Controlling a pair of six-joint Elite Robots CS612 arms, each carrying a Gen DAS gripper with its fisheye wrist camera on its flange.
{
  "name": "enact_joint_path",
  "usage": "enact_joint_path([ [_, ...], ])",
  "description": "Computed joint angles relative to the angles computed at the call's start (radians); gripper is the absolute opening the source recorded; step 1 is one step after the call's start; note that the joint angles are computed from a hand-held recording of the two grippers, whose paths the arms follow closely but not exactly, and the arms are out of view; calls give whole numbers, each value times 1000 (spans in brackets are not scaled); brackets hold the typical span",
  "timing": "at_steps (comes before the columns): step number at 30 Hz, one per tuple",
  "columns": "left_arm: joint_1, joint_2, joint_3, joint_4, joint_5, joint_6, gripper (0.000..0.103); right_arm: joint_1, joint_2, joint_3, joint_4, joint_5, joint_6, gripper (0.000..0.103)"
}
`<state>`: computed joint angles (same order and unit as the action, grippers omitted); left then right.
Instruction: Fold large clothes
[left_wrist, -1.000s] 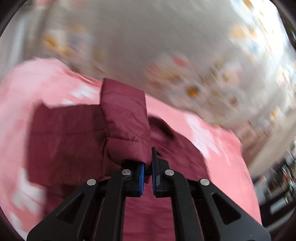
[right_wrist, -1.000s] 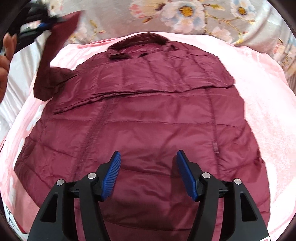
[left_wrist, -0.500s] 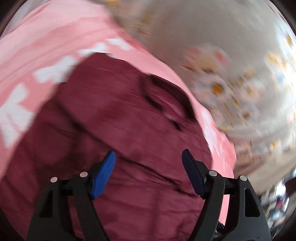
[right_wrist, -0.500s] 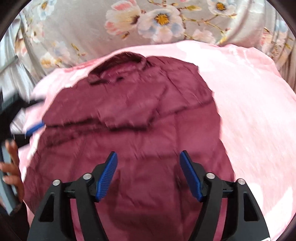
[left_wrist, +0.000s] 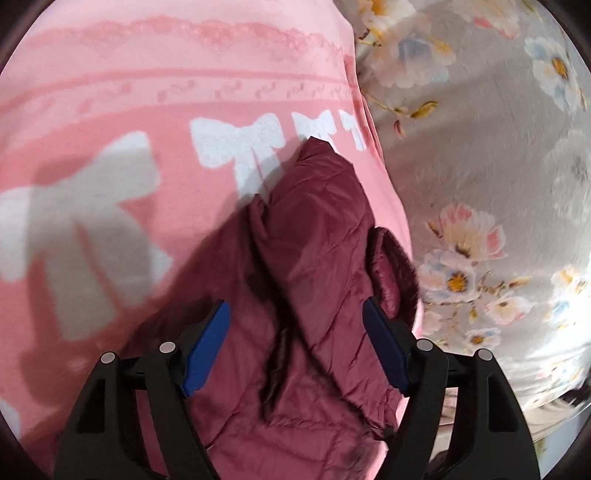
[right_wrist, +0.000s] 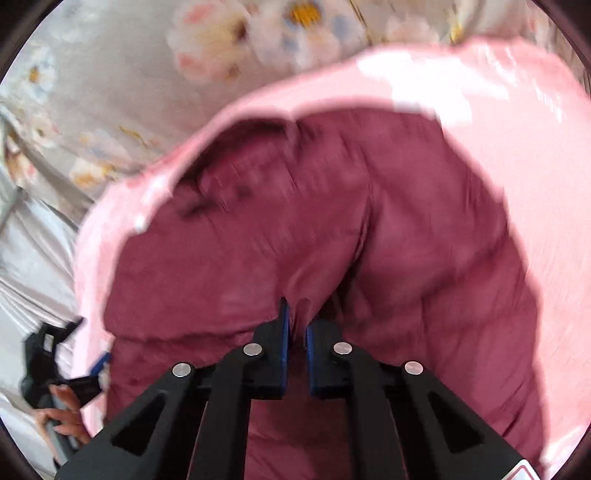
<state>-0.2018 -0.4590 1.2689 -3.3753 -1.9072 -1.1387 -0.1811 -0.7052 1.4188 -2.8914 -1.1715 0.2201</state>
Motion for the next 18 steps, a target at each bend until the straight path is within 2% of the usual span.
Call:
enact_joint_path([
  [3, 5, 30, -55, 3, -3, -52, 71, 0, -19, -8, -92, -19, -31, 6],
  [5, 4, 44, -91, 34, 15, -53, 71, 5, -26, -25, -137, -70, -81, 6],
  [8, 1, 62, -135, 96, 17, -34, 69, 17, -15, -46, -134, -181, -151, 6],
  [10, -5, 62, -149, 152, 46, 8, 59, 16, 0, -54, -103, -208, -165, 6],
  [11, -10, 56, -147, 181, 81, 39, 46, 14, 7, -55, -86, -211, -161, 6],
  [12, -15, 49, -143, 208, 112, 68, 22, 12, 18, -57, -61, -220, -155, 6],
  [13, -21, 42, -142, 247, 149, 115, 14, 11, 27, -58, -46, -232, -150, 6],
  [15, -26, 36, -136, 279, 187, 163, 3, 5, 46, -62, -11, -237, -144, 6],
  [18, -28, 33, -121, 275, 205, 188, 0, -4, 64, -51, 17, -214, -130, 6],
])
